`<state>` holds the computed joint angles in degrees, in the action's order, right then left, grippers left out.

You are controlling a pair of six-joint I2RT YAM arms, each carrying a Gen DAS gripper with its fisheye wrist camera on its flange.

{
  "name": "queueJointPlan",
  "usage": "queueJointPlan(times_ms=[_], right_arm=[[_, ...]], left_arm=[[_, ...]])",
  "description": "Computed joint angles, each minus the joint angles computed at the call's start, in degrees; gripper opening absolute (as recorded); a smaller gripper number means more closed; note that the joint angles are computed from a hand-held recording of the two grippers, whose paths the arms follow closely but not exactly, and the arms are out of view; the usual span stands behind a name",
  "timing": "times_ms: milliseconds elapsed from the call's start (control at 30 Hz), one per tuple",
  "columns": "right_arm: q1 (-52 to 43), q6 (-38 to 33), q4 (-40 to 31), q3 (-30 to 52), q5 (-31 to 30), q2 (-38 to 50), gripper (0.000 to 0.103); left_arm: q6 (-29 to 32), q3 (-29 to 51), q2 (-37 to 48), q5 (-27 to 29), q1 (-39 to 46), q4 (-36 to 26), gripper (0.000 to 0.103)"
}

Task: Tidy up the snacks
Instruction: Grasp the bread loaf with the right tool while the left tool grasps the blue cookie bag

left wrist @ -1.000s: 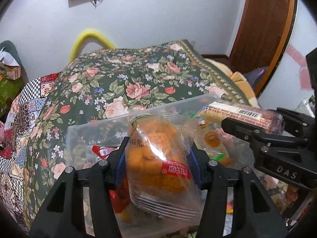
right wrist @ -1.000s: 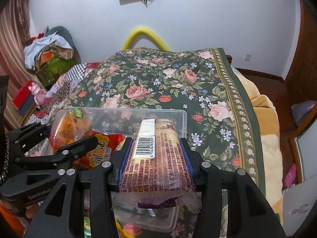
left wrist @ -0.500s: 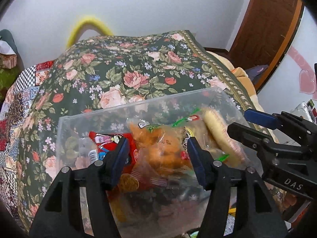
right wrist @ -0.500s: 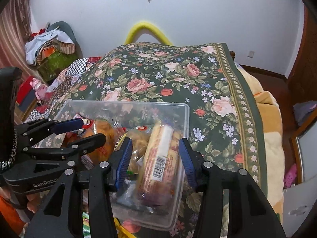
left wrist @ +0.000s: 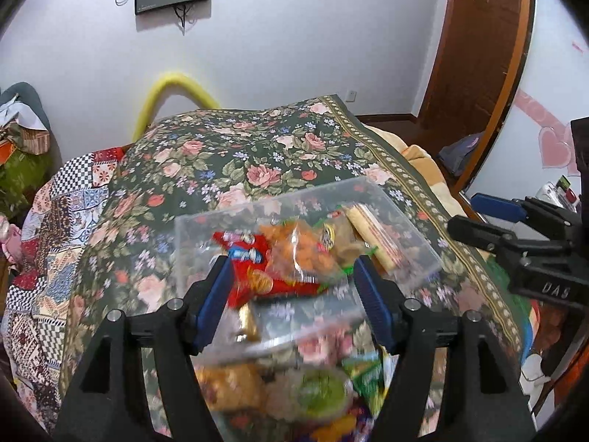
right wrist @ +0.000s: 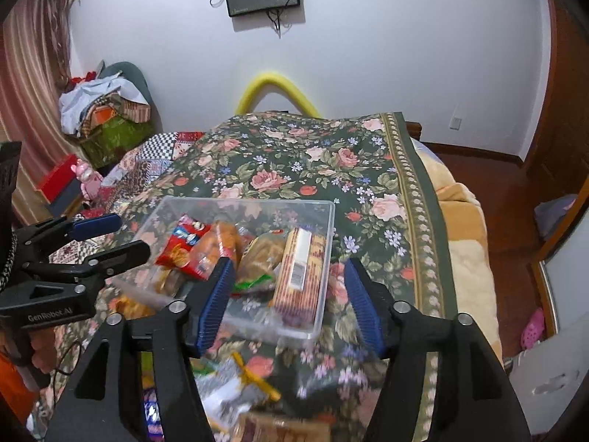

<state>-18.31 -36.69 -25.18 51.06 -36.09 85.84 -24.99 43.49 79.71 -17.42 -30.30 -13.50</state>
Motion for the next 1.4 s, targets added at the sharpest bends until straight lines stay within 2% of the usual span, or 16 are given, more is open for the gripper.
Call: queueJointPlan(times_ms=[133, 200, 333, 433, 533, 600, 667, 867, 967, 1167, 1300, 1400], right_arm=[[-3.73, -3.55, -2.67, -2.71, -1.86, -3.35, 0.067], [-5.49, -5.25, -3.71, -4.22, -2.14, -4.5, 0.074], [-9.05, -9.59, -6.62, -6.54, -2.97, -5.74, 0.076], [-11.16, -12.75, -7.63, -8.36, -2.93, -6.25, 0.077], [-13.51, -15.58, -7.8, -10.29, -3.43, -7.12, 0.082], [-15.27, -17.6, -7.56, -11.64, -4.11, -7.13, 0.085], [-16.68, -19.28, -7.61, -12.57, -4.33, -7.13, 0.086], [-17.15, -20.02, -6.77, -14.24, -2.9, -4.52, 0.087], [-17.15, -19.87, -5.85, -15.24, -2.59, -3.73, 0.087], [-16.32, -18.19, -1.41, -18.04, -0.76, -3.58, 0.087], [-14.9, -15.8, 1.9, -18.78, 1.06, -2.6, 0.087], [-14.6, -14.32, 1.81, -18.35, 0.99, -1.65, 0.087]], left_arm=[[-3.7, -4.15, -5.77, -1.0, -3.33, -3.14, 0.07], [-5.83, -6.06, -7.63, -1.73, -5.39, -4.32, 0.071], [-11.53, -8.39, -8.64, -3.7, -10.43, -6.18, 0.072], [-15.93, -9.35, -7.76, -4.91, -14.26, -6.61, 0.073], [-21.04, -9.3, -4.99, -7.05, -18.27, -6.51, 0.077], [-24.16, -9.35, -2.17, -7.02, -20.35, -4.9, 0.082], [-25.57, -8.67, 0.89, -6.33, -21.37, -4.15, 0.082], [-29.41, -8.38, 8.23, -7.31, -24.09, -3.86, 0.083], [-32.19, -12.56, 6.01, -7.2, -25.13, -1.44, 0.086], [-35.62, -18.04, 0.37, -8.21, -26.6, -2.42, 0.094], [-34.69, -19.88, -1.19, -5.97, -24.85, 0.04, 0.094], [-32.65, -19.96, 0.52, -2.82, -23.1, 4.44, 0.094]])
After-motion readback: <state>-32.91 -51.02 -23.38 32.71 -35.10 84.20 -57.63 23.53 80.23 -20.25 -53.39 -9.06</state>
